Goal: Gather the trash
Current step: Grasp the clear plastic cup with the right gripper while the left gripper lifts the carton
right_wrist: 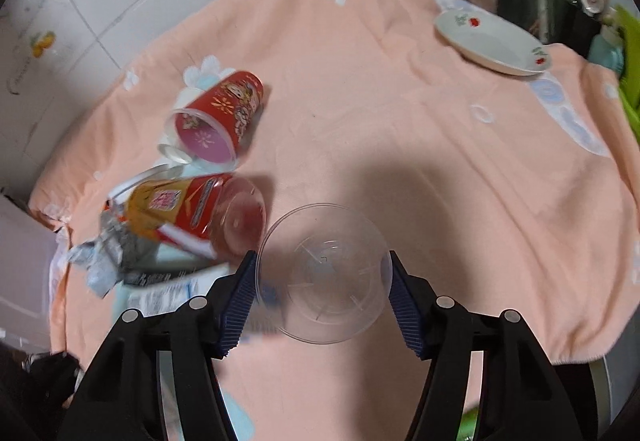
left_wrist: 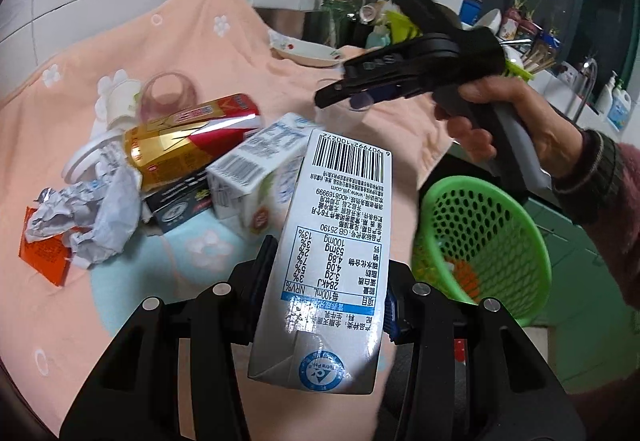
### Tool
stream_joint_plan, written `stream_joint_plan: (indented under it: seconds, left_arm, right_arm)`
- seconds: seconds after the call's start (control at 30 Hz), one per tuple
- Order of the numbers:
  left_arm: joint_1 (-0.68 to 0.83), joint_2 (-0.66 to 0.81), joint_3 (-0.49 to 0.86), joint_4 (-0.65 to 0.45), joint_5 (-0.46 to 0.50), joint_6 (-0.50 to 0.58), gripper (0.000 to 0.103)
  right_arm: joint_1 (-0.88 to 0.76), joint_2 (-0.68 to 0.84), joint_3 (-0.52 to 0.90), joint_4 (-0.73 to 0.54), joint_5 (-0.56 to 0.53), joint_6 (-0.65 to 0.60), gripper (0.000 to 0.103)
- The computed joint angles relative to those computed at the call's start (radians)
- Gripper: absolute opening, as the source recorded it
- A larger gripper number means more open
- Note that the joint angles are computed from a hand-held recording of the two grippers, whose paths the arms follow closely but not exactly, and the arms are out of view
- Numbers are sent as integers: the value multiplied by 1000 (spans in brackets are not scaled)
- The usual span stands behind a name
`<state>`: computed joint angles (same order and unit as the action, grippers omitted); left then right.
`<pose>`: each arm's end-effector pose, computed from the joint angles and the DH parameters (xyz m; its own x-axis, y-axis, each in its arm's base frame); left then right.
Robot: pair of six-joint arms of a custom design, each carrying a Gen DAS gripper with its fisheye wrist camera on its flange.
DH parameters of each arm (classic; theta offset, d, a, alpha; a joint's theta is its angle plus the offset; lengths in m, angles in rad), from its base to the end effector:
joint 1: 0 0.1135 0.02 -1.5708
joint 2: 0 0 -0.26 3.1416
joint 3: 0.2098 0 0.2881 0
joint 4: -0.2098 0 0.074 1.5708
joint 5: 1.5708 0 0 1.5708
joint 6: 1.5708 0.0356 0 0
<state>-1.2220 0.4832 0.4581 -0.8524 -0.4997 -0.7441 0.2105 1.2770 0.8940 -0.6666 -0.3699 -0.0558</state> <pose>0.0640 -0.1260 0.2063 -0.6812 0.1337 -0.7198 0.3518 0.9220 -0.1617 0.2730 0.0715 0.2197 -0.8261 -0.2297 -0.5146 -0.4176 0.8627 0.2853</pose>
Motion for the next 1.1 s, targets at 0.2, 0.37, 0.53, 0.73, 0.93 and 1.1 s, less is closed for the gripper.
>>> stream_joint_plan:
  seconds: [0.2, 0.37, 0.53, 0.73, 0.93, 1.1]
  left_arm:
    - [-98, 133, 43, 107, -33, -27, 45]
    - [-143, 286, 90, 233, -19, -3, 45]
    - [-164, 430, 136, 355, 9, 25, 45]
    - [-175, 559, 178, 446, 36, 28, 45]
    - [-176, 604, 182, 477, 56, 12, 45]
    - [-173, 651, 197, 500, 71, 9, 45]
  right_arm:
    - [-244, -305, -158, -156, -105, -177, 60]
    - [-607, -401, -258, -348, -217, -479, 60]
    - [-875, -375, -359, -431, -201, -757, 60]
    - [-998, -264, -459, -349, -132, -883, 61]
    - [-1037, -173, -482, -299, -158, -895, 62]
    - [-1067, -178, -460, -343, -193, -924, 68]
